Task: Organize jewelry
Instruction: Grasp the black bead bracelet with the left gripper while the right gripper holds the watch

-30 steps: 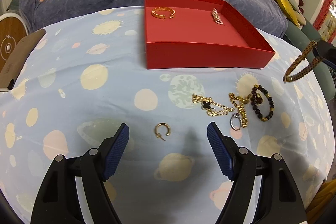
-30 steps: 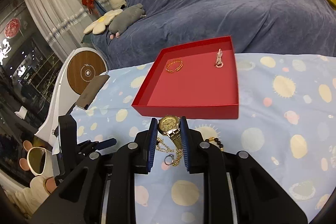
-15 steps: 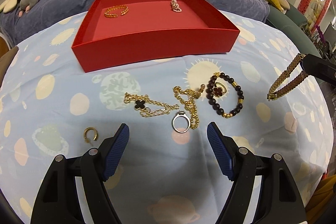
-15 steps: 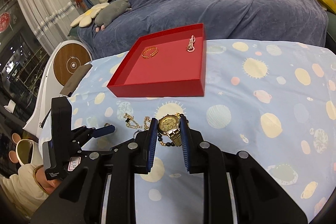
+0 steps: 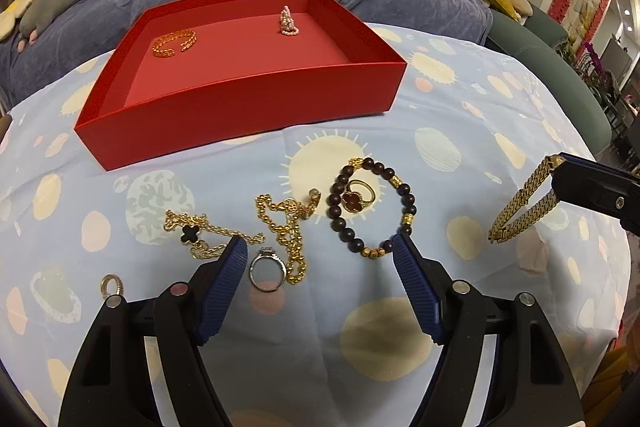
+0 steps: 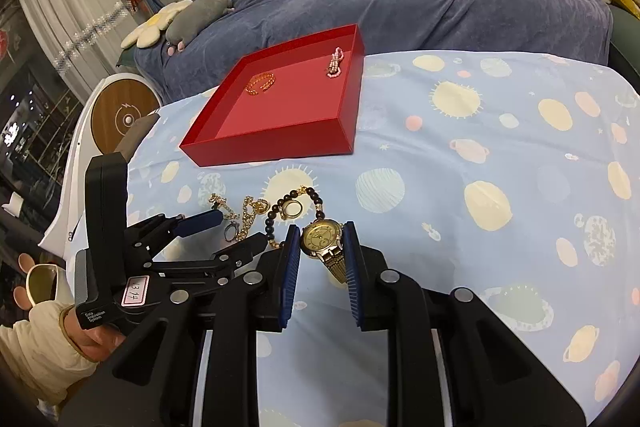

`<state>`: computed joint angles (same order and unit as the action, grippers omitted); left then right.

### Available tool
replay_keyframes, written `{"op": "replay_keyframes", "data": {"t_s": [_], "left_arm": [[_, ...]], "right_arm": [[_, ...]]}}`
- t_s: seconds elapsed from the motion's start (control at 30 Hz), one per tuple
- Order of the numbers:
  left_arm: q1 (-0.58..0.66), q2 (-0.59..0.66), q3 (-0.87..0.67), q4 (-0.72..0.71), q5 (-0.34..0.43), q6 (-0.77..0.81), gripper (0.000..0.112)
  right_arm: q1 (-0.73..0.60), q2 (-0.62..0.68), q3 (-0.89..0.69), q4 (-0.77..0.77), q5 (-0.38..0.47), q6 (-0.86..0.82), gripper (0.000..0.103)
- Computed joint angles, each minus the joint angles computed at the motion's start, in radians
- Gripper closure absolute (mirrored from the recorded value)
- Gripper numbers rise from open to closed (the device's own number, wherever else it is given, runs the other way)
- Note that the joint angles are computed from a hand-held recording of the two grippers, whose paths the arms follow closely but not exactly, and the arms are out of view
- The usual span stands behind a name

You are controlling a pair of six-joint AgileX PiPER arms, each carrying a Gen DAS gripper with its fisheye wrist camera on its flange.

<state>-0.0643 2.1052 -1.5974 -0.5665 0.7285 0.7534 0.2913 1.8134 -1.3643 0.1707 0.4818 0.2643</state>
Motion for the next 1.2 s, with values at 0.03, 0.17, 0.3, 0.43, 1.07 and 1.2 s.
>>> {"op": "replay_keyframes", "data": {"t_s": [0.03,0.17,0.3,0.43,1.07,1.2], "left_arm": [[-0.003,0.008,-0.008,-0.003,0.007,-0.005,0.05],[-0.029,0.024,-0.021,0.005,-0.029,-0.017,0.061],[-0.052,0.032,-0.015,0.042,-0.08,-0.045,0.073],[-0.098,0.007,0.04,0.149,-0.179,-0.072,0.083],[-0.067,0.025,-0.035,0.078,-0.026,0.008,0.107],[-0.037,-0.005,-0.031,0.017,0.017,0.051,0.107]], "right_arm": [[-0.001,0.0,0.002,0.002,0.0,-0.001,0.082],[-0.007,0.0,0.002,0.012,0.0,-0.01,0.082],[-0.008,0.001,0.0,0.022,0.0,-0.018,0.082],[-0.009,0.004,0.005,0.033,0.001,-0.027,0.082],[0.002,0.008,-0.027,0.021,0.014,-0.007,0.082],[0.0,0.004,-0.027,0.016,0.011,-0.002,0.082]]}}
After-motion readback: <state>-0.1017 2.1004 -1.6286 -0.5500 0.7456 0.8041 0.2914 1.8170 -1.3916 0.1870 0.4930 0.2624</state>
